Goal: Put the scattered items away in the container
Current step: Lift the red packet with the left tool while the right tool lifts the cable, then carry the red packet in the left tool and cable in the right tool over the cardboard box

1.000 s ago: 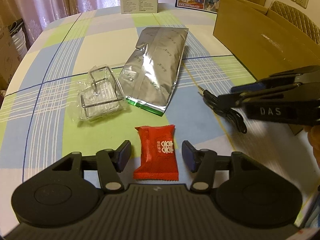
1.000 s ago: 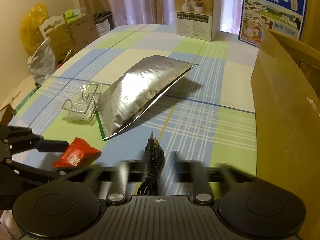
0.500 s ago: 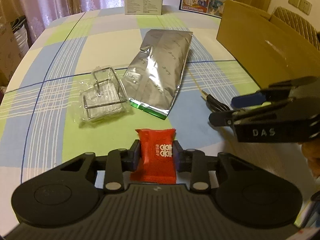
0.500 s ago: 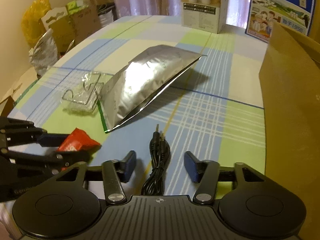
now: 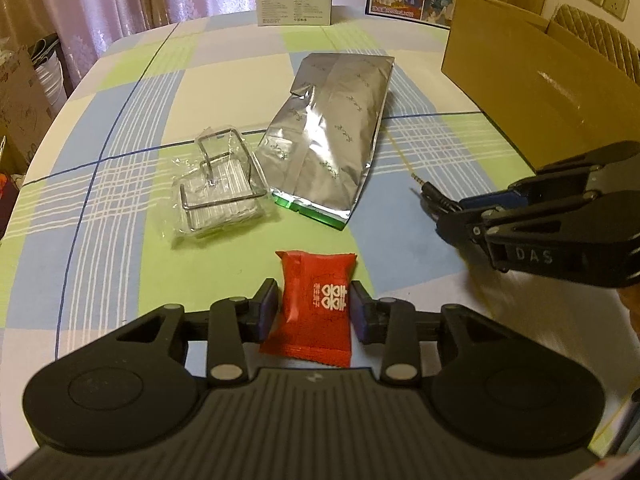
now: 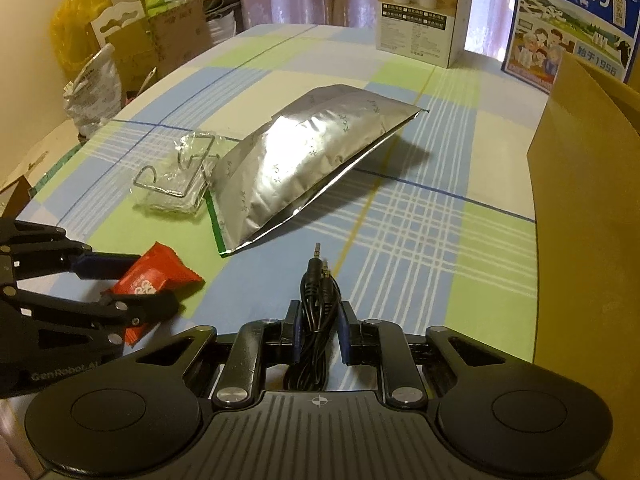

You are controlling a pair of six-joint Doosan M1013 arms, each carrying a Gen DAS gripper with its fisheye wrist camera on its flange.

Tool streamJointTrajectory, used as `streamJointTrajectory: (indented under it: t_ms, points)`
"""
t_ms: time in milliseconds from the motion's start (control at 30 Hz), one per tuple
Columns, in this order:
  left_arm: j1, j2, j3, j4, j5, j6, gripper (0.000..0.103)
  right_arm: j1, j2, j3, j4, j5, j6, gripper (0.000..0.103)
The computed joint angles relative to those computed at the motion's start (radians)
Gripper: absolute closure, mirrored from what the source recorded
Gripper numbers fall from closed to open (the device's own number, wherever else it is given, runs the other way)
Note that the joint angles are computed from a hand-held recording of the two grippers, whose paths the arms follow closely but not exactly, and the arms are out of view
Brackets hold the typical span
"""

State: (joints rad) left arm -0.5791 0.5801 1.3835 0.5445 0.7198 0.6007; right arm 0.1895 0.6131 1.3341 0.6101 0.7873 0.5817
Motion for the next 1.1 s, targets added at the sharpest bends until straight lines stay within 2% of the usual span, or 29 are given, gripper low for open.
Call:
streamJointTrajectory:
  t_ms: [100, 567, 767, 1100]
  points:
    - [0.001, -0.002, 0.000, -0.007, 0.001, 0.006, 0.076, -0.003, -0.004, 0.004, 0.022, -0.007, -0.006, 0.089]
    - [-0.019, -0.050, -0.004, 0.030, 0.008, -0.029, 0.077, -0.023, -0.066, 0.053, 0.112, -0.039, -0.011, 0.089]
    - [-0.046, -0.065, -0.026, 0.054, 0.017, -0.047, 0.077, -0.043, -0.117, 0.084, 0.116, -0.062, 0.003, 0.089]
    - [-0.105, -0.061, -0.091, 0.061, 0.021, -0.046, 0.077, -0.110, -0.198, 0.119, 0.192, -0.096, -0.040, 0.089]
